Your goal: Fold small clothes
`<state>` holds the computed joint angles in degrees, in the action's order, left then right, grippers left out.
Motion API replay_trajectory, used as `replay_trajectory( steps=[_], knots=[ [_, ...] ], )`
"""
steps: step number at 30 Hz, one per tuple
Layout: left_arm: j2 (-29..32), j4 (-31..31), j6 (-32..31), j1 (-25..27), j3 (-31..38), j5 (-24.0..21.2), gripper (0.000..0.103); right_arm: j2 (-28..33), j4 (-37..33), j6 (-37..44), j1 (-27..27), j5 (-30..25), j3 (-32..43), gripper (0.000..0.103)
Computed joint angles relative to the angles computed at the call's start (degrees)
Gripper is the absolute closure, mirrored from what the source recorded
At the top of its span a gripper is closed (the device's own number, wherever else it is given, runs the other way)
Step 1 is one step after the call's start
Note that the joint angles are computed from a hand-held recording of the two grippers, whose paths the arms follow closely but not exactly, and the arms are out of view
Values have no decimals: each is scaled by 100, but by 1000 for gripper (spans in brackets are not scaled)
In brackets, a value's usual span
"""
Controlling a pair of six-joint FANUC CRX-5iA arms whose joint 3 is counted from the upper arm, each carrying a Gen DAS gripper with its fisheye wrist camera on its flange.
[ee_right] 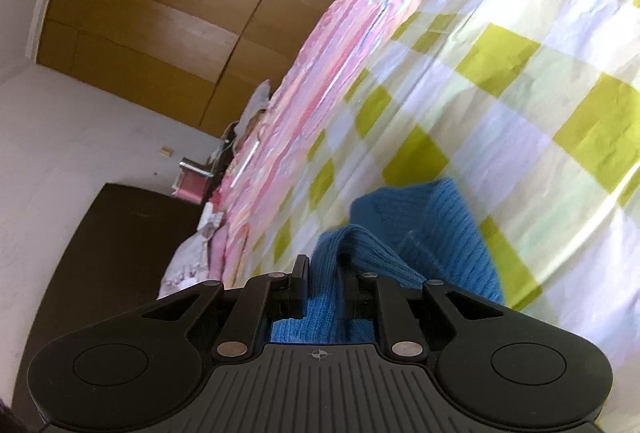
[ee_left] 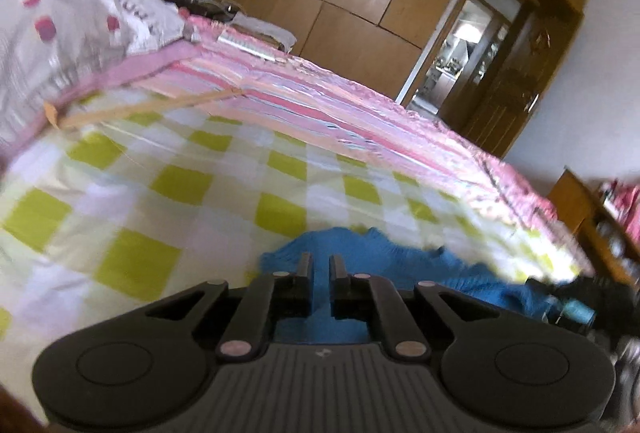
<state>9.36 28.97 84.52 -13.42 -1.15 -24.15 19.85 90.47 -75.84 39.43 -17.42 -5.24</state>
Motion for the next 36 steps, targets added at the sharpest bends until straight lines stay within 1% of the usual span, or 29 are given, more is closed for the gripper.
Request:
replay_trajectory(
  steps=[1, 2, 3, 5, 6, 8, 10, 13, 14, 16, 18, 20, 21, 23, 25, 27, 28, 29, 30, 32, 34, 36],
  knots=[
    [-67, -238, 147, 7, -9, -31, 82, -14, 138, -96, -20, 6, -25, 82],
    [-142, -330, 190, 9, -81, -18, 77, -14, 33, 108, 31, -74, -7, 80],
    [-184, -267, 121, 6, -157, -24, 74, -3, -190, 483, 125, -220, 44, 79],
    [-256, -221, 33, -11, -271, -77, 74, 9, -270, 951, 256, -493, 114, 65],
    [-303, -255, 39, -28, -332, -84, 74, 11, -418, 1197, 330, -619, 158, 63],
    [-428, -220, 7, -53, -518, -58, 74, -7, -703, 1697, 465, -752, 224, 63],
    [-531, 37, -165, -54, -727, -65, 73, -7, -1241, 2609, 685, -1022, 352, 63],
    [-442, -10, -207, -82, -609, -288, 73, 28, -1886, 3848, 974, -1424, 536, 63],
    [-350, 25, -271, -93, -498, -424, 73, 46, -2047, 4118, 1049, -1510, 580, 63],
    [-213, 27, -321, -131, -326, -551, 73, 57, -2287, 4401, 1154, -1564, 609, 63],
    [-79, -134, -233, -167, -102, -665, 73, 30, -2323, 4400, 1192, -1554, 558, 63],
    [162, -381, 47, -169, 306, -942, 73, -12, -2281, 4367, 1204, -1528, 478, 63],
    [281, -393, 118, -159, 473, -1047, 73, -13, -2340, 4453, 1218, -1556, 486, 63],
    [526, -777, 546, -178, 920, -1165, 73, -26, -2388, 4579, 1240, -1640, 486, 63],
    [808, -1719, 1442, -255, 1591, -1369, 73, -16, -2384, 4699, 1236, -1781, 518, 63],
    [1124, -3022, 2582, -422, 2428, -1835, 73, 53, -2443, 4927, 1235, -2005, 645, 63],
    [1229, -3383, 2926, -470, 2704, -2045, 73, 110, -2490, 5125, 1248, -2162, 740, 63],
    [1236, -3472, 3116, -462, 2755, -2070, 73, 198, -2589, 5431, 1274, -2378, 893, 63],
    [1156, -3319, 3177, -398, 2611, -1929, 73, 289, -2705, 5739, 1294, -2563, 1055, 63],
    [907, -2925, 3020, -283, 2145, -1568, 73, 405, -2829, 6219, 1270, -2633, 1244, 63],
    [698, -2842, 2825, -253, 1834, -1428, 73, 542, -3018, 6684, 1246, -2651, 1463, 63],
    [497, -2693, 2575, -228, 1508, -1318, 70, 714, -3364, 7288, 1237, -2659, 1774, 63]
  ],
)
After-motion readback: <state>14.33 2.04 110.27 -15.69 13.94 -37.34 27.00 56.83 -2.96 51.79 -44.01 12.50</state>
